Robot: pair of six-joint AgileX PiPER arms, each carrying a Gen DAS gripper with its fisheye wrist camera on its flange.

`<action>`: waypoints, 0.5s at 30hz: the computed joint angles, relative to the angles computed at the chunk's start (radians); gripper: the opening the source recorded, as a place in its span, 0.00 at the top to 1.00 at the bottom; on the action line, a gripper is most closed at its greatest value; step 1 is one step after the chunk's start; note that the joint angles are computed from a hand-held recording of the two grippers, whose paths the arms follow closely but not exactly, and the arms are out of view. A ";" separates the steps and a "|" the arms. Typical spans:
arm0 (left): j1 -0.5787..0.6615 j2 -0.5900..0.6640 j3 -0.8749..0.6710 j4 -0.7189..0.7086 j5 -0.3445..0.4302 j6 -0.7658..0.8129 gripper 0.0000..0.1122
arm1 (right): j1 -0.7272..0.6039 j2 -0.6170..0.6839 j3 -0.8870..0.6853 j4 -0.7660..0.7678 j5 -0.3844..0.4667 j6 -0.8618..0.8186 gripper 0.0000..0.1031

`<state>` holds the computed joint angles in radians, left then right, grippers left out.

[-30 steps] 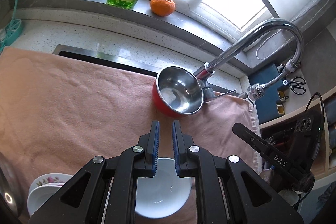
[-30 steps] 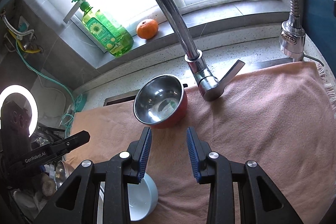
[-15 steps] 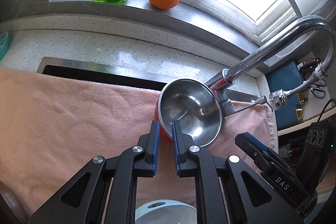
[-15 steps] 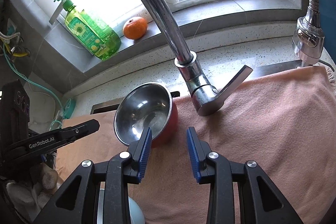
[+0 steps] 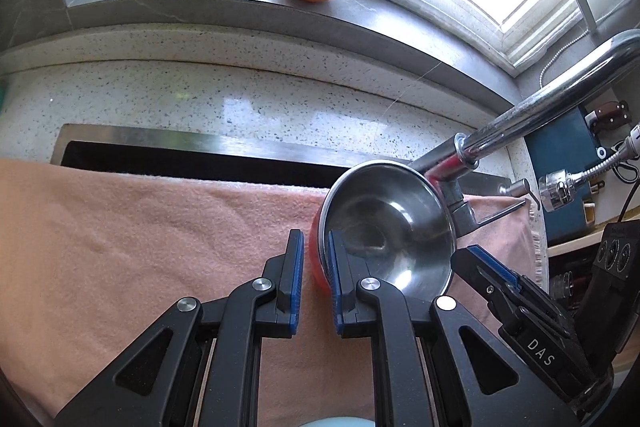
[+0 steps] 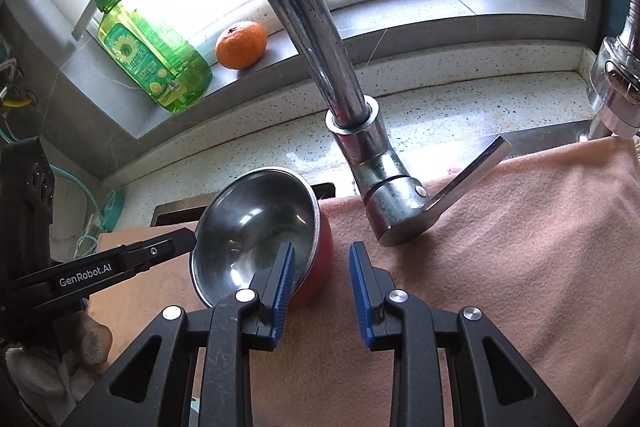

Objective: Organize plates and bowls
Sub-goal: 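Move both grippers to the rim of the red-sided steel bowl by the faucet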

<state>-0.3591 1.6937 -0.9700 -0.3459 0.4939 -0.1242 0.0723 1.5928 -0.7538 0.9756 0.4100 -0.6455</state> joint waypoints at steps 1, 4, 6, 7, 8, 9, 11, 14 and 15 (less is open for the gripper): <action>0.001 0.006 -0.005 -0.006 0.001 0.007 0.91 | -0.001 0.005 -0.003 0.001 0.000 -0.003 0.75; 0.005 0.028 -0.021 -0.021 0.007 0.026 0.91 | 0.000 0.020 -0.013 0.001 -0.003 -0.008 0.77; 0.006 0.041 -0.027 -0.029 0.009 0.036 0.91 | 0.001 0.031 -0.019 0.002 0.000 -0.011 0.78; 0.007 0.047 -0.030 -0.034 0.010 0.041 0.91 | 0.003 0.037 -0.023 -0.001 -0.001 -0.009 0.79; 0.007 0.051 -0.031 -0.037 0.010 0.044 0.91 | 0.004 0.042 -0.027 -0.003 0.000 -0.009 0.79; 0.005 0.054 -0.032 -0.036 0.010 0.043 0.91 | 0.006 0.045 -0.030 -0.003 0.000 -0.010 0.80; 0.002 0.059 -0.034 -0.032 0.008 0.041 0.91 | 0.010 0.052 -0.038 -0.013 0.003 -0.002 0.81; 0.002 0.062 -0.037 -0.032 0.007 0.046 0.91 | 0.013 0.069 -0.055 -0.022 0.013 0.007 0.83; 0.001 0.063 -0.039 -0.028 0.007 0.043 0.91 | 0.012 0.072 -0.057 -0.018 0.015 0.004 0.83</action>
